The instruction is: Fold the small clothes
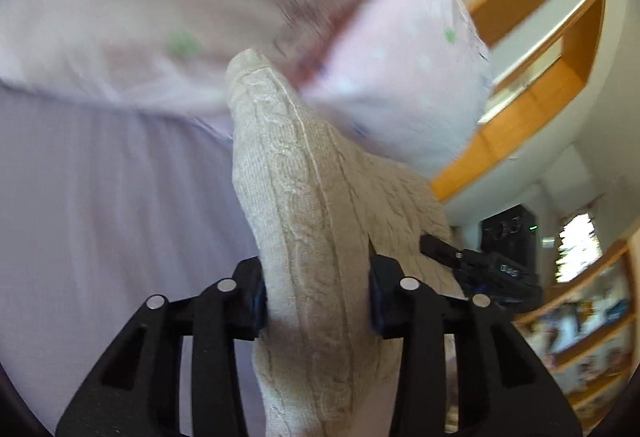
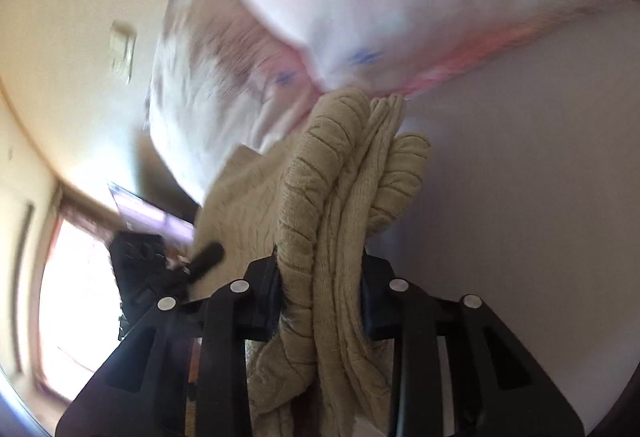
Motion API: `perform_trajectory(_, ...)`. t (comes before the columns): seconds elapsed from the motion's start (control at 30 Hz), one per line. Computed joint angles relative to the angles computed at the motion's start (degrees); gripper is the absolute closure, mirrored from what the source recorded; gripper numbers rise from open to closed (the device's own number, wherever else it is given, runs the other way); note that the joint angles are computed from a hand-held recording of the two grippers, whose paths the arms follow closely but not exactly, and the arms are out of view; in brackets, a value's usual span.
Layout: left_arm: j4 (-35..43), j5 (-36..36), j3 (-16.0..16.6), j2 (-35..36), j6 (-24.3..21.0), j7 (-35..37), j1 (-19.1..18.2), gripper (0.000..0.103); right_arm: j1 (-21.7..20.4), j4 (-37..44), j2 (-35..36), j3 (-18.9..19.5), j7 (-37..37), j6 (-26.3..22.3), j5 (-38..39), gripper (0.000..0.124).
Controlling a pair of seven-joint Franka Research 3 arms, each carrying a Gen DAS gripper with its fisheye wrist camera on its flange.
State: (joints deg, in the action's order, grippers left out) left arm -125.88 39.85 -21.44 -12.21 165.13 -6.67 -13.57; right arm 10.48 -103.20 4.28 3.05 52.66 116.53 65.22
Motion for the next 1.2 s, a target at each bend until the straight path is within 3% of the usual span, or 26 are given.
perform_trajectory(0.1,-1.6,-6.5,0.3,-5.8,-16.9,3.9,-2.2,0.051,3.8,-0.3,-0.5,1.2,7.2,11.7,-10.7,0.083)
perform_trajectory(0.13,-2.7,-6.4,-0.1,-7.7,-18.8,2.9,-2.1,0.046,3.8,-3.1,-2.8,1.8,6.1,17.1,-9.1,0.082)
perform_trajectory(0.17,-5.0,-5.6,-0.5,-10.6,-19.0,1.7,-2.0,0.04,3.9,-4.7,-4.2,1.7,3.2,19.3,-4.9,0.081)
perform_trajectory(0.2,-6.2,-4.8,-1.5,-12.9,-20.7,0.6,-1.7,0.029,4.0,-5.4,-5.1,1.3,0.9,19.5,-1.8,0.081)
perform_trajectory(0.37,-6.0,-4.8,-4.3,-15.0,-27.4,0.6,-3.2,0.02,5.3,-1.1,-2.3,1.5,5.3,15.3,-6.5,0.081)
perform_trajectory(0.43,-3.2,-4.2,-6.2,-12.2,-30.6,-0.5,-3.2,0.002,5.7,1.1,0.1,2.0,9.0,13.4,-9.6,0.081)
perform_trajectory(0.47,-1.9,-3.3,-7.2,-11.2,-33.1,-1.6,-3.2,0.002,5.7,2.8,1.8,2.2,10.2,11.7,-10.7,0.083)
perform_trajectory(0.5,-2.3,-2.6,-7.4,-11.5,-34.2,-2.2,-3.9,0.002,6.1,3.1,2.6,2.6,10.9,12.0,-12.2,0.105)
perform_trajectory(0.67,-0.3,-1.3,-8.3,-9.9,-41.1,-1.0,-7.6,0.002,5.5,-3.5,-1.7,2.1,12.1,21.1,-9.1,0.116)
perform_trajectory(0.77,-0.5,0.0,-7.5,-9.4,-40.6,-0.7,-9.3,0.002,5.4,-3.8,-1.8,1.6,16.3,21.4,-15.9,0.114)
perform_trajectory(0.87,-0.4,-0.6,-6.6,-8.4,-39.6,-0.9,-10.4,0.002,5.4,-8.8,-7.7,1.2,11.1,24.1,-11.0,0.11)
perform_trajectory(0.93,-0.2,-0.6,-6.9,-7.9,-40.6,-2.1,-10.7,0.002,6.1,-12.2,-12.7,-0.8,0.5,21.4,-1.4,0.095)
perform_trajectory(0.97,-0.2,-0.4,-7.0,-7.7,-40.9,-2.8,-10.9,0.002,6.5,-13.1,-14.1,-1.8,-2.8,18.5,1.3,0.077)
perform_trajectory(1.0,-0.2,-0.3,-6.9,-7.6,-40.8,-3.3,-11.1,0.002,6.8,-14.0,-15.4,-2.7,-5.3,15.0,3.0,0.068)
perform_trajectory(1.07,-0.3,-0.6,-6.5,-7.2,-40.0,-4.1,-11.6,0.002,7.1,-14.6,-16.0,-2.5,-5.1,10.9,-0.1,0.065)
perform_trajectory(1.13,0.0,-1.7,-5.9,-6.6,-39.7,-4.6,-11.9,0.002,6.1,-15.0,-13.9,0.4,2.5,14.1,-10.4,0.066)
perform_trajectory(1.2,1.2,-3.2,-5.8,-5.2,-41.0,-4.8,-12.3,0.002,6.6,-14.7,-12.5,-0.7,4.2,15.0,-10.4,0.079)
